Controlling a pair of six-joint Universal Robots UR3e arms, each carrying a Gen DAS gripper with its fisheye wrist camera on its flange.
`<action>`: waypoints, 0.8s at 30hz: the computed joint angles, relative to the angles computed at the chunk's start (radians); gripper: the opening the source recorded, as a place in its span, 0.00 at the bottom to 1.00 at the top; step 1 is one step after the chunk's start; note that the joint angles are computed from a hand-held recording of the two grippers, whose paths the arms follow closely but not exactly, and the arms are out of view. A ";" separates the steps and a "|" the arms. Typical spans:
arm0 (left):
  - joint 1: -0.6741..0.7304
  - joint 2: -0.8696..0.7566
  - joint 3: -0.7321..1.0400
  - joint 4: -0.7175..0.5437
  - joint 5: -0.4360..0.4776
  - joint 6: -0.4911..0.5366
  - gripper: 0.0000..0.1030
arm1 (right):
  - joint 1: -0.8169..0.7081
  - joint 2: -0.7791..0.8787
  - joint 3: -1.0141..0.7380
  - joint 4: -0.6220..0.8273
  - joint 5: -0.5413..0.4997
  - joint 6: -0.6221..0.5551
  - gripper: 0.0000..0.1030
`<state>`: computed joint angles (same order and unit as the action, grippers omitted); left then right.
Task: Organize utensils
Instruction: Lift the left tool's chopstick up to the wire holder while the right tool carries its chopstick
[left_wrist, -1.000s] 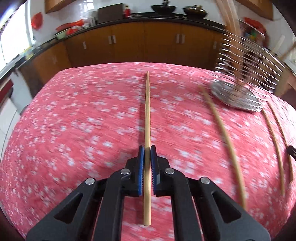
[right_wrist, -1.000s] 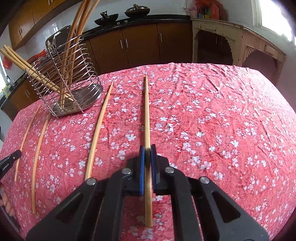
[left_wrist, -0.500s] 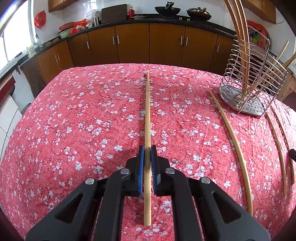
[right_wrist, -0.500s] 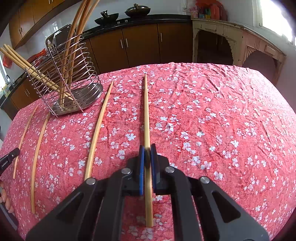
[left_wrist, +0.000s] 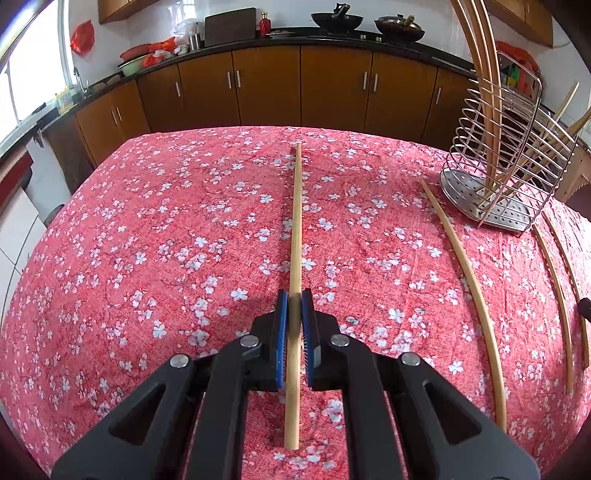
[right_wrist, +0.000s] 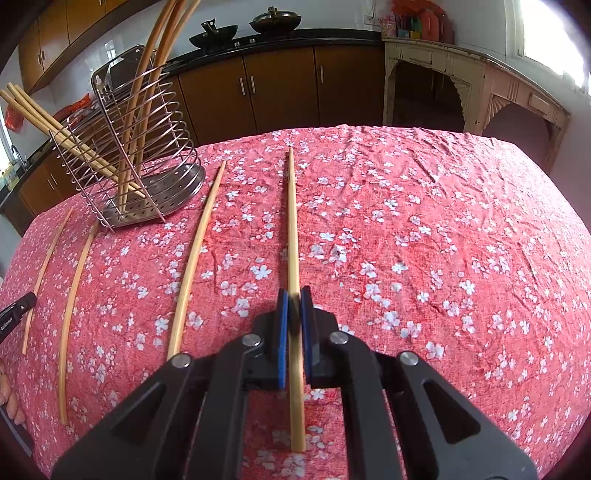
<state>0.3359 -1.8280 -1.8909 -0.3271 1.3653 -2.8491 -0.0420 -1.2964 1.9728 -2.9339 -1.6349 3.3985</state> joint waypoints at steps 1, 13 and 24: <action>-0.002 -0.001 0.002 0.000 0.001 -0.002 0.08 | 0.001 0.000 -0.001 0.000 0.000 0.001 0.08; -0.007 -0.001 0.001 0.002 0.008 0.012 0.09 | 0.008 -0.015 0.014 0.007 -0.014 -0.019 0.08; 0.066 0.101 -0.121 -0.005 -0.068 0.101 0.14 | 0.036 -0.093 0.095 0.009 -0.036 -0.025 0.09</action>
